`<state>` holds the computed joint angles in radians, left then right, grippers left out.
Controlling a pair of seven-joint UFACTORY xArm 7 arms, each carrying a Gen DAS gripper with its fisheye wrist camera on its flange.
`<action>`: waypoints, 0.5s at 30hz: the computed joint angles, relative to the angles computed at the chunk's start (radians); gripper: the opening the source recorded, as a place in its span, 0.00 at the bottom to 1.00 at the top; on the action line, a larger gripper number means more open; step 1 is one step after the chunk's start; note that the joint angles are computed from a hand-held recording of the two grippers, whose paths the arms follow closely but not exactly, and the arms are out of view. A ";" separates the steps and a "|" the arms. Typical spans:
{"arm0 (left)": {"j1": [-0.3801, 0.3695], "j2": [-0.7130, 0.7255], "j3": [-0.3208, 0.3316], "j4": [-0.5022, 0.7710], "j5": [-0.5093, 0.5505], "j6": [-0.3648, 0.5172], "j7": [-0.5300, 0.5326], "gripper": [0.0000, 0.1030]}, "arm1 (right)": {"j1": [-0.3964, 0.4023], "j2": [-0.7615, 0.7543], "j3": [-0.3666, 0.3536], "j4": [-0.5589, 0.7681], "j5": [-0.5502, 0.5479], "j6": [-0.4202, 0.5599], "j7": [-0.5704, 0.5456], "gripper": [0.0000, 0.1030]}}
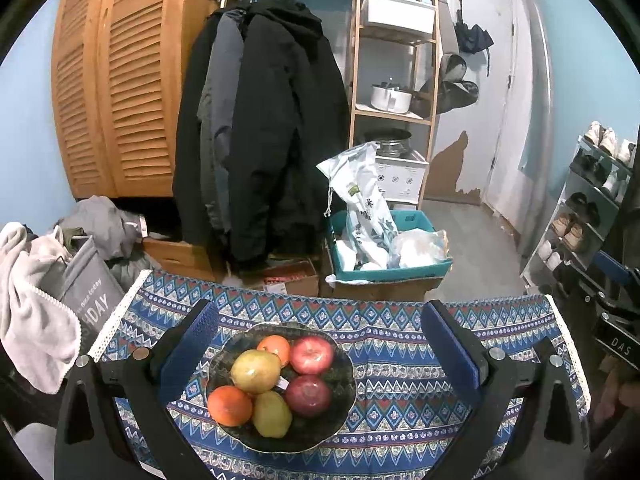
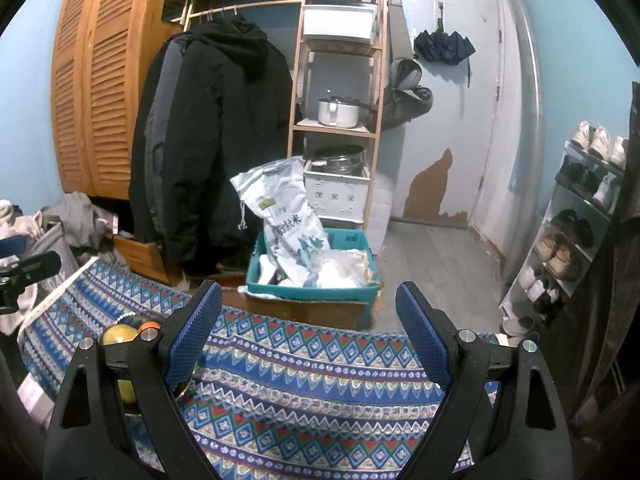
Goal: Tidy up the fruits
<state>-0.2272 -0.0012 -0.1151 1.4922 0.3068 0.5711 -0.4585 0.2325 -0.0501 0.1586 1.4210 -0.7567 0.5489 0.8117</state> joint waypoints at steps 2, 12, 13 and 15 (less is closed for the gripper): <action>-0.001 0.000 0.000 0.004 0.028 0.009 -0.026 0.99 | 0.001 0.003 0.000 0.004 0.000 0.001 -0.001 0.85; -0.006 0.003 -0.001 0.007 0.046 0.016 -0.054 0.99 | 0.005 0.005 0.000 0.007 -0.003 0.006 0.000 0.85; -0.006 0.004 -0.001 0.007 0.044 0.016 -0.051 0.99 | 0.005 0.005 0.000 0.008 -0.003 0.006 0.000 0.85; -0.007 0.004 -0.002 0.009 0.046 0.017 -0.053 0.99 | 0.006 0.006 -0.001 0.009 -0.003 0.007 0.000 0.85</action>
